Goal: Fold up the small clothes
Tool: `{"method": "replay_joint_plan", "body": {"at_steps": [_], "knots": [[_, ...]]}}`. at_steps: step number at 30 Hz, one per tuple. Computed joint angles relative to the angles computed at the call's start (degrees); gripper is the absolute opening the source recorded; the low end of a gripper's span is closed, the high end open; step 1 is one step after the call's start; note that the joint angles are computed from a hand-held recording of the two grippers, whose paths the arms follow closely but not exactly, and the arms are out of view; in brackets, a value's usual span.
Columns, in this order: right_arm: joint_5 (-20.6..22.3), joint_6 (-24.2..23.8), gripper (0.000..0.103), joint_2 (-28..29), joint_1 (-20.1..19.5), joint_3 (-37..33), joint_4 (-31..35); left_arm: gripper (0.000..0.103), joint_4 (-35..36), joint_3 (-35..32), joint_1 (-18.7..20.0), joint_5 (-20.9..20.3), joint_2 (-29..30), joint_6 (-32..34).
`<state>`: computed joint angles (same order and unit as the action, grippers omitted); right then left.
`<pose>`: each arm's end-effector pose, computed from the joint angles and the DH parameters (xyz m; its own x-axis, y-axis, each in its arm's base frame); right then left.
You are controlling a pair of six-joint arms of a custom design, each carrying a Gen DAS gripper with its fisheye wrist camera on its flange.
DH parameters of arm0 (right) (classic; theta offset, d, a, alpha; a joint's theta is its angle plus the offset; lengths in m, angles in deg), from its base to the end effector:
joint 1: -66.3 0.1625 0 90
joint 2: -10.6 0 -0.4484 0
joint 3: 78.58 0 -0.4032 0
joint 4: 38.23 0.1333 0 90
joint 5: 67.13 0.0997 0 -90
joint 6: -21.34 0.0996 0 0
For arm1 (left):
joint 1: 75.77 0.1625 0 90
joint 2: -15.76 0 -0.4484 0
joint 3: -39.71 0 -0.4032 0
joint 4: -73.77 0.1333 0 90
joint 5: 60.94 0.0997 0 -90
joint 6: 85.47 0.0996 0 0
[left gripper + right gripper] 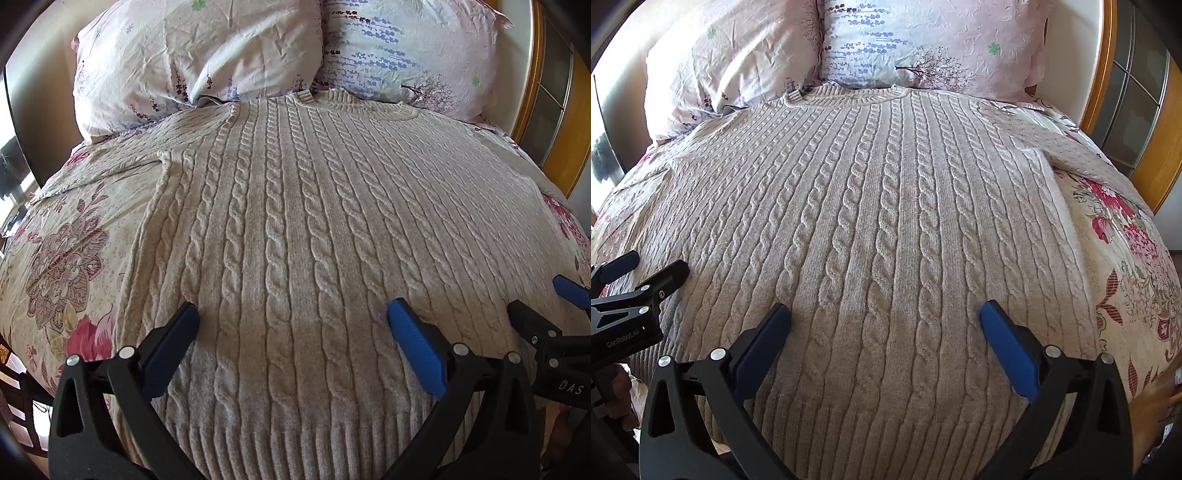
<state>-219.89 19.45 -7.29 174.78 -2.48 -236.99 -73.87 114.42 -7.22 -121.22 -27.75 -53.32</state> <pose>0.2763 -0.6855 0.0055 -0.6447 0.4859 0.5901 -0.2228 0.6190 -0.7531 -0.1217 -0.8094 0.2293 -0.5785 0.5384 -0.6128 0.7503 0.6459 -0.1408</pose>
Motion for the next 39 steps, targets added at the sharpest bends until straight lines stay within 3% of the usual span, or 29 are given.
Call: {"method": "replay_joint_plan", "body": {"at_steps": [39], "knots": [[0.0,0.1,0.102,0.0,0.0,0.0,0.1,0.101,-0.1,0.0,0.0,0.0,0.0,0.0]]}}
